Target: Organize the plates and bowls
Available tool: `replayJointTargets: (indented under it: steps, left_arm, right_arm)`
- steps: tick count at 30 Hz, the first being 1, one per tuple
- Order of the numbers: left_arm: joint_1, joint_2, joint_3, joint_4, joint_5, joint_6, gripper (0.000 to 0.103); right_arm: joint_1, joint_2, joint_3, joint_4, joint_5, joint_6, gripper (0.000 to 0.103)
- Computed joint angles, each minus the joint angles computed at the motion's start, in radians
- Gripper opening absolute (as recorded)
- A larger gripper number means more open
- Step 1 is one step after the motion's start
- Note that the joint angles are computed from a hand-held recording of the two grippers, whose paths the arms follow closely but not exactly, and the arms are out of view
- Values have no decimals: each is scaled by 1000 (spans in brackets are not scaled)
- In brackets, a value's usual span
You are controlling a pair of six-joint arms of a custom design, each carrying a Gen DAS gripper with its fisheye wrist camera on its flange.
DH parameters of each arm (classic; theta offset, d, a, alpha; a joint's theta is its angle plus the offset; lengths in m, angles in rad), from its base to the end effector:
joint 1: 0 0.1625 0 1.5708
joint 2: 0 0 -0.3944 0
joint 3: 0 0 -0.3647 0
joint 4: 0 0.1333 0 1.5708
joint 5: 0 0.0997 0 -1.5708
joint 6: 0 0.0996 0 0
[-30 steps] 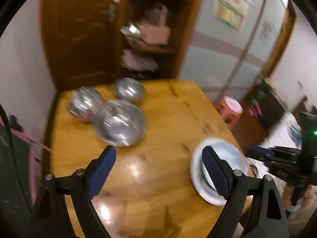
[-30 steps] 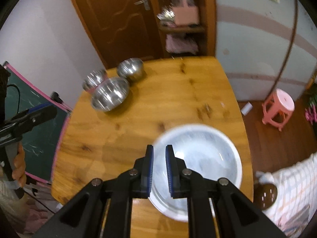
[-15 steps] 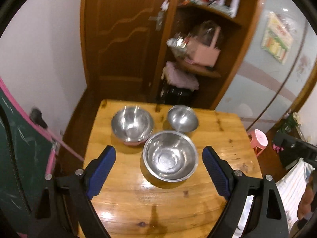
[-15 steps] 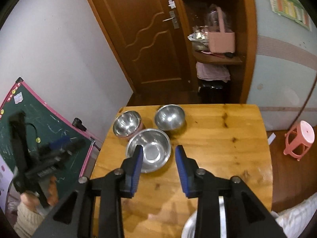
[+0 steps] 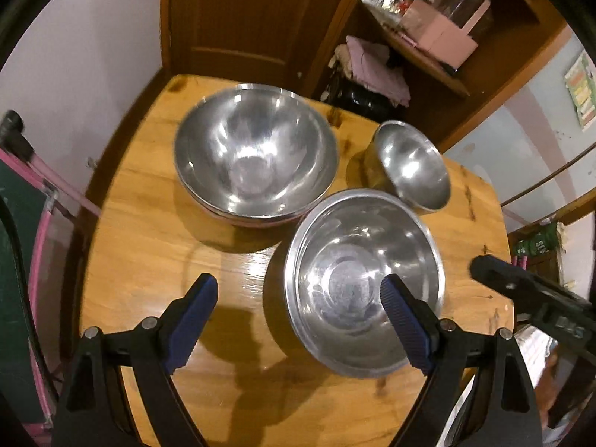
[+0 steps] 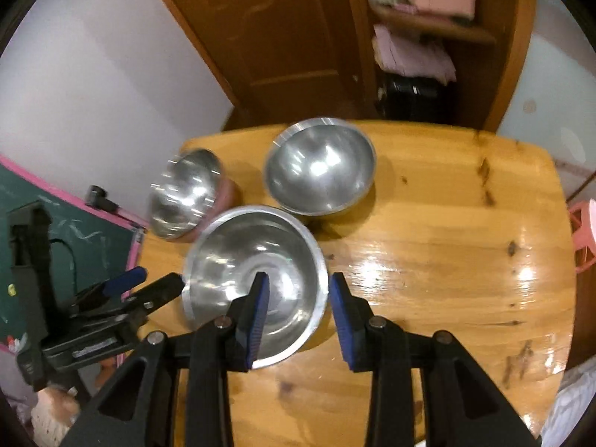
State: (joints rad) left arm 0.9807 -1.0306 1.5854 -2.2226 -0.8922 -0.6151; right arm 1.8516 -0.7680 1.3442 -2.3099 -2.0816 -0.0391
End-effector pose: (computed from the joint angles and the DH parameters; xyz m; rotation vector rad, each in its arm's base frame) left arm -0.1821 -0.6238 0.2411 -0.0761 2.5664 -0.6162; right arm 0.2758 -0.6510 0.1682 0.3647 -2.6139 0.2969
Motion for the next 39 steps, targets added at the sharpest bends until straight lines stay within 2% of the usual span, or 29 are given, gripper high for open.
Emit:
replayJointTargets:
  steps: [3,8,10,11,12,16,20,29,39]
  left_arm:
    - [18,21,-7,-10,-12,20,84]
    - [46,40,-30,6,-73,41,60]
    - [60,45,-40,15,-104,38,51]
    - [63,46,-40,14,-110,34,49]
    - [68,48,-39,8,-119,31,44]
    - [80,50,-37,-2,-157,37,20]
    - [64,50,-32,26,-128,33,16]
    - [-31,-10,5,88,-64,1,16]
    - [-207,-156,70,214,43,-47,16]
  right_arm:
    - [-23,36,-40,56,-14,25,34]
    - [-45,65,-71,105,9,38,33]
    - [-47,74,-84,128,16,40,27]
    - [-46,78,-91,141,18,41,17]
    - [-45,82,-95,154,21,39,12]
    - [-29,84,-86,149,-15,33,11]
    - [-20,72,-73,160,-23,40,10]
    - [39,-36,25,133,-39,48,10]
    - [149,-214,161,93,-52,72,10]
